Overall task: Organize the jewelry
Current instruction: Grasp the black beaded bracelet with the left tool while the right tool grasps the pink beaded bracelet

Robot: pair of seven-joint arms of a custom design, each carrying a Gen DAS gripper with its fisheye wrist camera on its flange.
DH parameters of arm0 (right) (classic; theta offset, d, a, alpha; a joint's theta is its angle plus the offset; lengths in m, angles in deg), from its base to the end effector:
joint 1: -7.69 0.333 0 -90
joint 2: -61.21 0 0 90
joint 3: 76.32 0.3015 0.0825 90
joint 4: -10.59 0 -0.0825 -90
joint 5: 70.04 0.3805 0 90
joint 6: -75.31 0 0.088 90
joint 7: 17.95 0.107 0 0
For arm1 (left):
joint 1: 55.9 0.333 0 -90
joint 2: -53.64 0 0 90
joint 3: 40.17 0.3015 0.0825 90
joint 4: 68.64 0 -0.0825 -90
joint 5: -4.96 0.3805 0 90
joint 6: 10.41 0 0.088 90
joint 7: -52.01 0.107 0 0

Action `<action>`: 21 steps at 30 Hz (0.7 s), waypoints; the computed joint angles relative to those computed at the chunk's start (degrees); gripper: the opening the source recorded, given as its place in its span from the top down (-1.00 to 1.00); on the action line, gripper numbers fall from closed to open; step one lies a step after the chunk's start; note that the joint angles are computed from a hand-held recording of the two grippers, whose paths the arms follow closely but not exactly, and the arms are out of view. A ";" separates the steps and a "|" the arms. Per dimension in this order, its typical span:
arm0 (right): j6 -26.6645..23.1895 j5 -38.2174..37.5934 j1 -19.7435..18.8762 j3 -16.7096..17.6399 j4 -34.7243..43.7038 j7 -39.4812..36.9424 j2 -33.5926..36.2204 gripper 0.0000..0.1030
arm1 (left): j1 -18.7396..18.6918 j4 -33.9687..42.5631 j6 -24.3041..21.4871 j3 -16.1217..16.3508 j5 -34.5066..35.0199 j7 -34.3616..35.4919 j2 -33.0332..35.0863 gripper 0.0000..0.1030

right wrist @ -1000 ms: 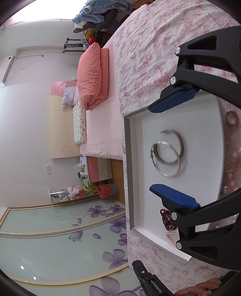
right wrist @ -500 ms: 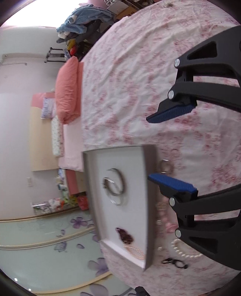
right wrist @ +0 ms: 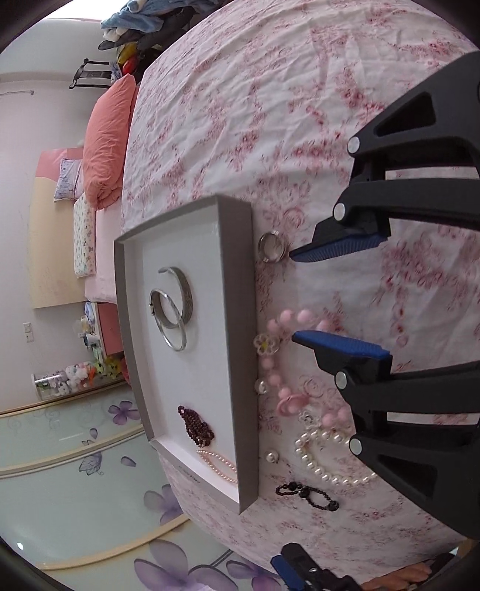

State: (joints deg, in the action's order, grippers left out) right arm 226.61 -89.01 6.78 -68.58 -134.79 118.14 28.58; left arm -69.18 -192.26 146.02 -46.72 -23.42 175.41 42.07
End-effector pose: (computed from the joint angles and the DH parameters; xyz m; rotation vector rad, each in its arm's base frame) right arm 0.4212 0.0641 0.5273 -1.3587 2.1509 -0.6861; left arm 0.5130 -0.1700 0.5591 -1.2476 2.2543 -1.0049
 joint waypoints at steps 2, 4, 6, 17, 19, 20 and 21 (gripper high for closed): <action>-1.48 -1.13 -0.38 0.97 1.54 0.17 1.40 0.29 | 0.03 -0.14 0.03 -0.02 0.12 -0.13 -0.05 -0.36; -3.36 -1.32 0.21 0.80 3.09 -0.37 3.15 0.38 | 0.02 -0.34 0.12 -0.06 0.27 -0.18 -0.16 -0.36; -3.42 -1.78 0.60 0.55 2.99 -0.08 3.39 0.49 | -0.05 -0.38 0.07 -0.01 0.30 -0.06 -0.16 -0.36; -10.06 -4.89 -0.53 1.45 -0.65 5.42 -3.21 0.66 | -0.57 -1.13 -1.51 -0.13 0.07 1.97 -0.36 -0.36; -9.65 -4.65 -0.15 0.84 -1.10 5.29 -3.65 0.66 | -0.80 -1.39 -1.87 -0.32 0.28 2.50 -0.49 -0.36; -9.64 -4.94 -0.25 0.95 -1.06 5.30 -3.55 0.66 | -0.94 -1.32 -2.34 -0.38 0.33 2.75 -0.42 -0.36; -9.67 -5.38 -0.38 1.18 -1.02 5.34 -3.49 0.66 | -0.99 -1.35 -2.59 -0.55 0.49 2.65 -0.39 -0.36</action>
